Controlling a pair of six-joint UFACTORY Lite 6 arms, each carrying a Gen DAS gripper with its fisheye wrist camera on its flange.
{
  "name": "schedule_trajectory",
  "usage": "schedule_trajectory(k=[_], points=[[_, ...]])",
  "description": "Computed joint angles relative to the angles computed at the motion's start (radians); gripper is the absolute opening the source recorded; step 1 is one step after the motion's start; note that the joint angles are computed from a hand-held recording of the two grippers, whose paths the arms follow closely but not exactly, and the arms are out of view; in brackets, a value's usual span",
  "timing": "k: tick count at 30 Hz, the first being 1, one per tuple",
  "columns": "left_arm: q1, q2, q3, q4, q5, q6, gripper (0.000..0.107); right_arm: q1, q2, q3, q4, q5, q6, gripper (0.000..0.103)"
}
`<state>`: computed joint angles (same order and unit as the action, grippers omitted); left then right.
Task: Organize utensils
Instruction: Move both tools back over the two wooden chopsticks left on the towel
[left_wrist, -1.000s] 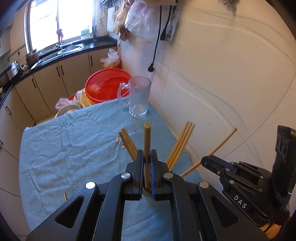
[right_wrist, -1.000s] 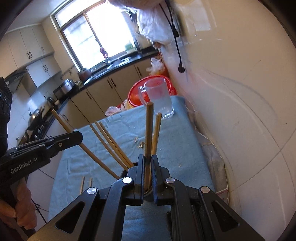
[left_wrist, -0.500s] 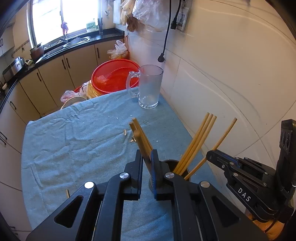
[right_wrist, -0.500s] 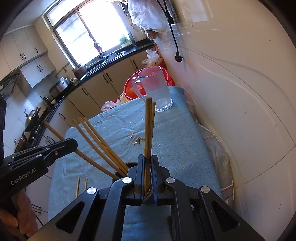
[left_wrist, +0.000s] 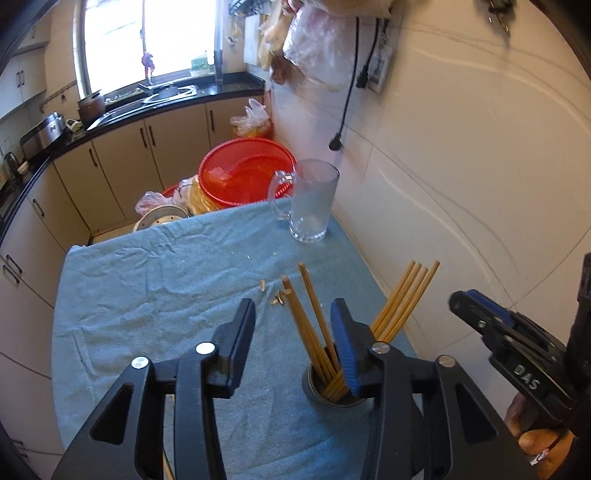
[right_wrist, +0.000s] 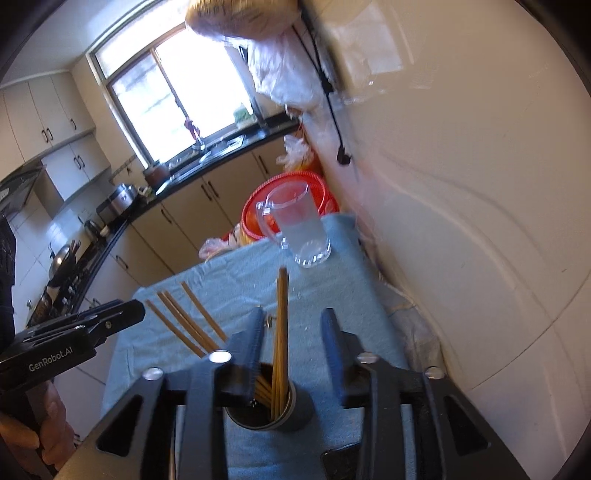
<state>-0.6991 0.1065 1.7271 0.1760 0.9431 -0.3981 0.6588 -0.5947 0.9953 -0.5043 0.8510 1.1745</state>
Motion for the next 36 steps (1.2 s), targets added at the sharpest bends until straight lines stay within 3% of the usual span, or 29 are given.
schedule_trajectory(k=[1,3,5,8,12,17,24,27,36], points=[[0.003,-0.004,0.005,0.006,0.003,-0.008,0.053,0.024,-0.004,0.016,-0.030,0.030,0.026,0.053],[0.009,-0.040,-0.015,0.033,-0.001,-0.037,0.064,0.096,-0.005,0.049,-0.111,0.112,0.103,0.079],[0.017,-0.073,-0.038,0.060,-0.005,-0.059,0.072,0.168,-0.005,0.071,-0.187,0.192,0.174,0.088],[0.045,-0.134,-0.091,0.090,0.000,-0.075,0.075,0.297,0.016,0.116,-0.284,0.348,0.281,0.095],[0.131,-0.235,-0.195,0.073,-0.020,-0.043,0.079,0.453,0.056,0.165,-0.351,0.491,0.391,0.095],[0.366,-0.370,-0.357,-0.074,-0.051,0.159,0.080,0.697,0.155,0.250,-0.428,0.624,0.512,0.095],[0.767,-0.444,-0.579,-0.372,-0.057,0.586,0.080,0.782,0.318,0.320,-0.365,0.529,0.541,0.095],[0.862,-0.455,-0.698,-0.400,-0.086,0.701,0.080,0.794,0.374,0.332,-0.328,0.487,0.544,0.095],[0.902,-0.336,-0.956,-0.425,-0.257,0.813,0.076,0.810,0.486,0.335,-0.222,0.393,0.499,0.095]])
